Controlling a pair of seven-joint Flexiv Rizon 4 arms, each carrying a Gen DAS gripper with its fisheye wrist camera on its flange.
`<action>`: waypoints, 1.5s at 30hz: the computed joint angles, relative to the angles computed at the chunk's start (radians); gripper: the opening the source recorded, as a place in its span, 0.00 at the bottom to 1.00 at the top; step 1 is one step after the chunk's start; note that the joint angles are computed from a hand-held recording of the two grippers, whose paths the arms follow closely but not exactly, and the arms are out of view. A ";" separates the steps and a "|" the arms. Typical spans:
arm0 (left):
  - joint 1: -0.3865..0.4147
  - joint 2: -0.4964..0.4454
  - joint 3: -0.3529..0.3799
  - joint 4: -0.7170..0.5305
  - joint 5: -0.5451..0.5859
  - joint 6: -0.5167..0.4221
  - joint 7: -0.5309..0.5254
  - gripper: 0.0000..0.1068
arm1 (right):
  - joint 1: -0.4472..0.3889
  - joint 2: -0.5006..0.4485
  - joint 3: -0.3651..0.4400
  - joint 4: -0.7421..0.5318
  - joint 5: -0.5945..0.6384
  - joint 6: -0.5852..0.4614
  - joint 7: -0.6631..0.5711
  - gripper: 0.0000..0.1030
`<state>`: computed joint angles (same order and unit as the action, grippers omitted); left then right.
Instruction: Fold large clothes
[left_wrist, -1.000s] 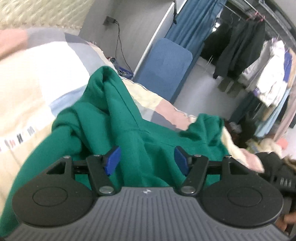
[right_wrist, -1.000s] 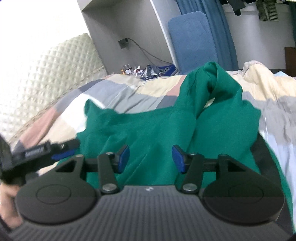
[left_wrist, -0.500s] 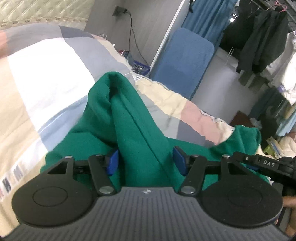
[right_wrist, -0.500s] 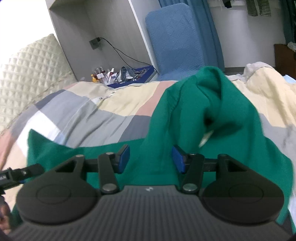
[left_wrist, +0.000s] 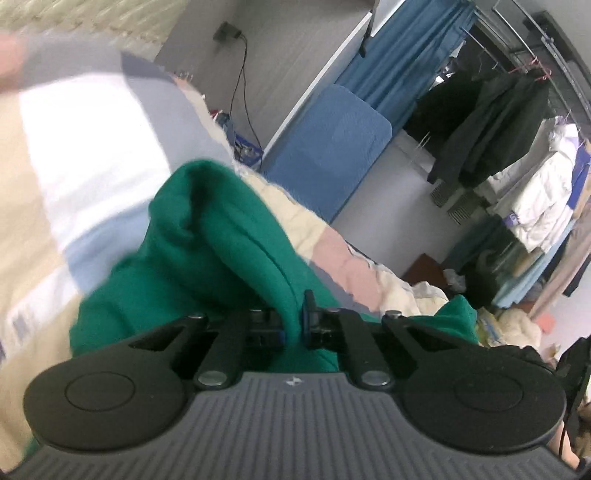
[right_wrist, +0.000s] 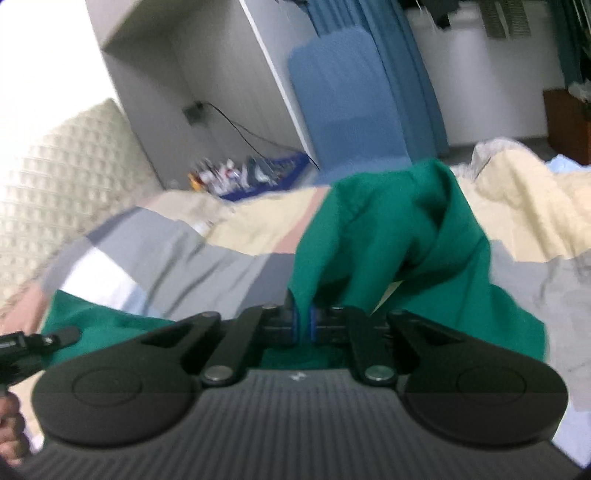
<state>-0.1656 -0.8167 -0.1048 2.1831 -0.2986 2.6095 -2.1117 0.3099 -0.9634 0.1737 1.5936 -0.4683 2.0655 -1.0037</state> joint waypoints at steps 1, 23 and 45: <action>-0.008 -0.011 -0.002 0.008 -0.010 0.017 -0.012 0.08 | -0.003 0.015 -0.002 0.030 0.003 0.010 -0.006 0.08; -0.231 0.013 -0.006 0.099 -0.297 -0.025 0.087 0.53 | -0.070 0.056 0.064 0.217 0.059 0.011 0.003 0.44; -0.329 -0.005 -0.083 0.104 -0.186 0.016 -0.087 0.61 | -0.019 0.290 0.062 0.682 -0.042 0.191 -0.077 0.68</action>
